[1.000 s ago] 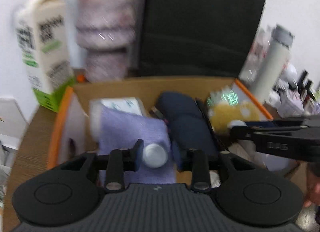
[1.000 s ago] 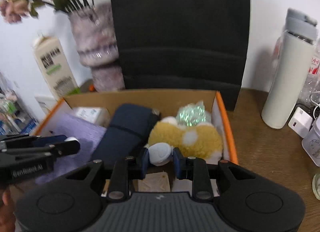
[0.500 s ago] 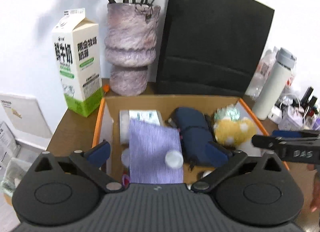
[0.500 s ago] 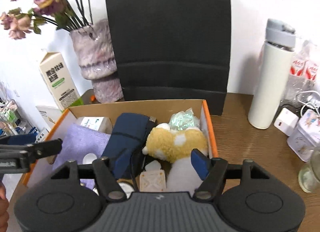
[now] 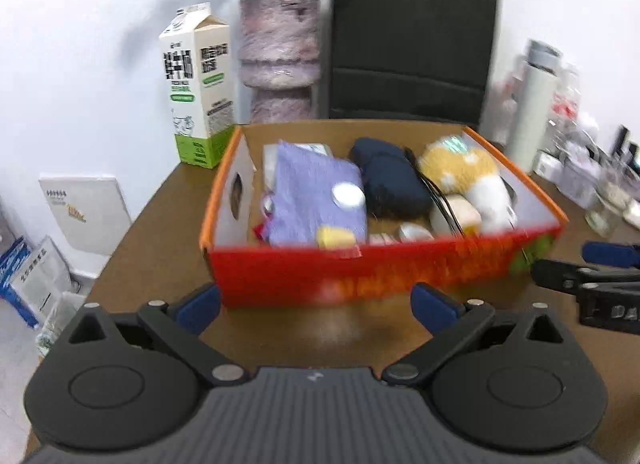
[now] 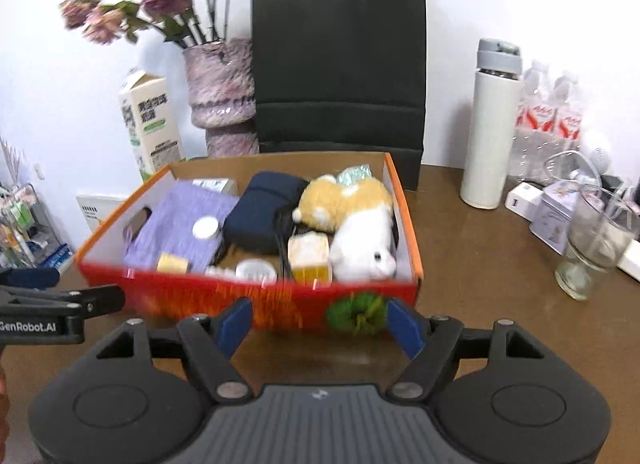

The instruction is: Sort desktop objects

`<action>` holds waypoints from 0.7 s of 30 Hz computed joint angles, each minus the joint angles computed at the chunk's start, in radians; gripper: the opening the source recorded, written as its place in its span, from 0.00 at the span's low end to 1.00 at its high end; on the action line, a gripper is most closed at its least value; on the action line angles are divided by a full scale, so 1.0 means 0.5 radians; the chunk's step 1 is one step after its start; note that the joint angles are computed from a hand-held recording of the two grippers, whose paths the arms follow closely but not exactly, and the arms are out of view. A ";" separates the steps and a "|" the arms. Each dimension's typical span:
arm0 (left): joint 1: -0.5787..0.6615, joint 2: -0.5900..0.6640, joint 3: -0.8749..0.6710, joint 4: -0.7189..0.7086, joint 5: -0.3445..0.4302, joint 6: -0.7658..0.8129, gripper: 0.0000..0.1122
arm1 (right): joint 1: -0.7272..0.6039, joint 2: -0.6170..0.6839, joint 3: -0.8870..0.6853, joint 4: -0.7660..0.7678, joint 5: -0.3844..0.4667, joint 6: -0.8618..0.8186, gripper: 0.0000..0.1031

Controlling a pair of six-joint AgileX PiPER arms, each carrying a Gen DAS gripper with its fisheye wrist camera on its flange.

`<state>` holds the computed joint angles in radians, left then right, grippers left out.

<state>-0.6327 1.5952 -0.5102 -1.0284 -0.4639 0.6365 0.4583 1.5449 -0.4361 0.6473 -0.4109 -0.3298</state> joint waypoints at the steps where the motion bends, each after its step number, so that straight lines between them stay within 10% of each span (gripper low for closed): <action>1: -0.065 0.018 0.079 0.104 -0.090 -0.147 0.92 | 0.097 0.026 0.081 0.048 -0.147 0.003 0.72; 11: -0.361 0.195 0.477 0.333 -0.444 -0.897 0.92 | 0.747 0.476 0.396 0.346 -0.792 0.440 0.76; 21: -0.648 0.227 0.707 0.213 -0.669 -1.190 0.92 | 1.124 0.573 0.507 0.631 -0.954 0.722 0.86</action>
